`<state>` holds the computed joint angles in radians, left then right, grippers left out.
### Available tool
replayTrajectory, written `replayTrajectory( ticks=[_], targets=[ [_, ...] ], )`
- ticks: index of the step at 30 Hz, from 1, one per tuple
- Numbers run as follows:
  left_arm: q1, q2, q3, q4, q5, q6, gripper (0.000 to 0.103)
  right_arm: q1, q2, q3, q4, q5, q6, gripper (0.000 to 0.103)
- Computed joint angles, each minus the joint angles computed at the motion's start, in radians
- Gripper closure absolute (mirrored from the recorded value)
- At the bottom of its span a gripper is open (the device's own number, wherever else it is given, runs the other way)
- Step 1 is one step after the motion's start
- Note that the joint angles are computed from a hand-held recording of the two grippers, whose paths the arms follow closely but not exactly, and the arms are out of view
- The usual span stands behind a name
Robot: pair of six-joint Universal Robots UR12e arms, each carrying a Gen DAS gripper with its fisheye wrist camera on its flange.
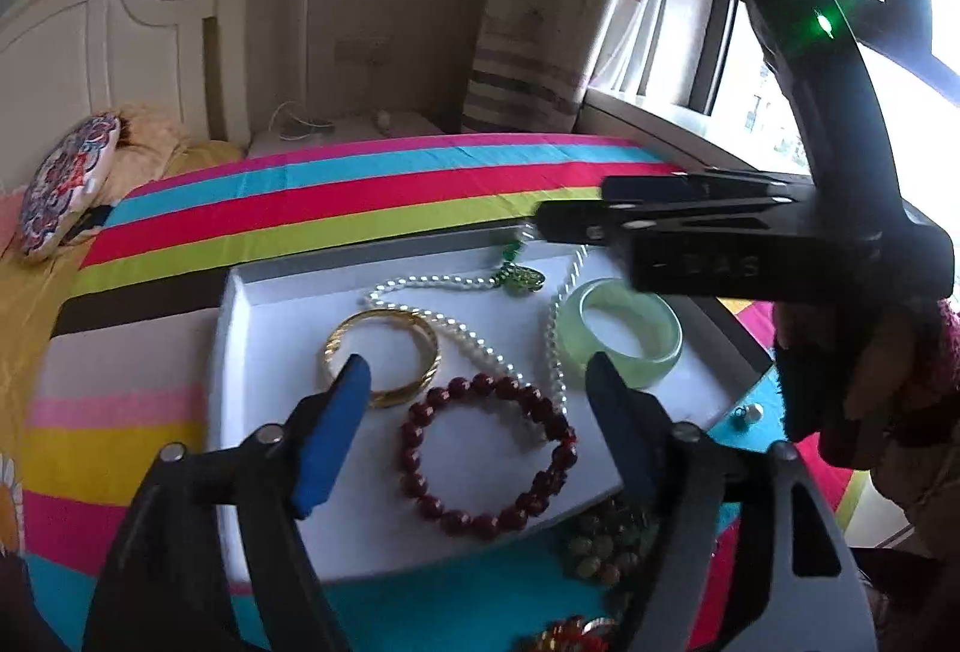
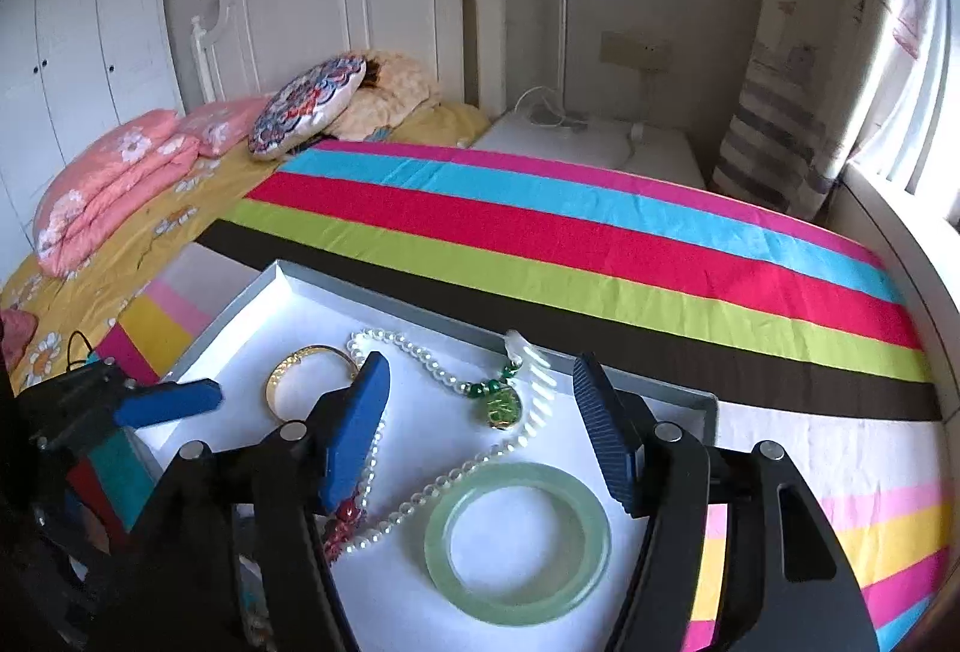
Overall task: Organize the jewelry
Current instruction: 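Lower the necklace and red bead bracelet into the tray and open both tools, then grasp the silver ring with black flower with the right tool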
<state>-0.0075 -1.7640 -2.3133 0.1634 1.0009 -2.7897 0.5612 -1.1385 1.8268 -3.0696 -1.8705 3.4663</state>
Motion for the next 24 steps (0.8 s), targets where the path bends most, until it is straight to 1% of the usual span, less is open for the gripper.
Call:
replayTrajectory(
  ticks=[2,3,4,5,8,9,11,14,16,18,19,21,24],
  targets=[
    [0.013,0.011,-0.025,0.061,0.011,-0.025,0.006,0.002,-0.018,0.023,-0.023,-0.005,0.014,0.042],
    [0.022,0.015,-0.045,0.117,0.025,-0.047,0.003,0.004,-0.027,0.036,-0.035,-0.006,0.024,0.042],
    [0.027,0.018,-0.058,0.154,0.039,-0.057,0.002,0.006,-0.040,0.056,-0.054,-0.009,0.041,0.041],
    [0.030,0.022,-0.074,0.189,0.060,-0.059,0.002,0.008,-0.048,0.068,-0.064,-0.014,0.051,0.038],
    [0.037,0.035,-0.116,0.254,0.126,-0.038,0.002,0.020,-0.076,0.115,-0.107,-0.034,0.067,0.031],
    [0.041,0.039,-0.122,0.265,0.140,-0.034,0.002,0.022,-0.082,0.126,-0.115,-0.039,0.066,0.030],
    [0.049,0.039,-0.150,0.320,0.172,-0.037,0.002,0.031,-0.098,0.156,-0.135,-0.058,0.075,0.030],
    [0.077,0.045,-0.173,0.343,0.159,-0.062,0.002,0.038,-0.115,0.194,-0.165,-0.055,0.098,0.029],
    [0.095,0.047,-0.179,0.337,0.142,-0.079,0.002,0.047,-0.122,0.213,-0.169,-0.070,0.100,0.029],
    [0.110,0.049,-0.185,0.327,0.132,-0.089,0.002,0.054,-0.126,0.232,-0.186,-0.069,0.096,0.029],
    [0.120,0.051,-0.186,0.316,0.118,-0.101,0.002,0.058,-0.128,0.242,-0.197,-0.060,0.089,0.029],
    [0.138,0.051,-0.191,0.324,0.083,-0.114,0.002,0.068,-0.128,0.251,-0.198,-0.050,0.072,0.029],
    [0.139,0.049,-0.185,0.299,0.067,-0.103,0.002,0.088,-0.121,0.254,-0.179,-0.033,0.029,0.029]
  ],
)
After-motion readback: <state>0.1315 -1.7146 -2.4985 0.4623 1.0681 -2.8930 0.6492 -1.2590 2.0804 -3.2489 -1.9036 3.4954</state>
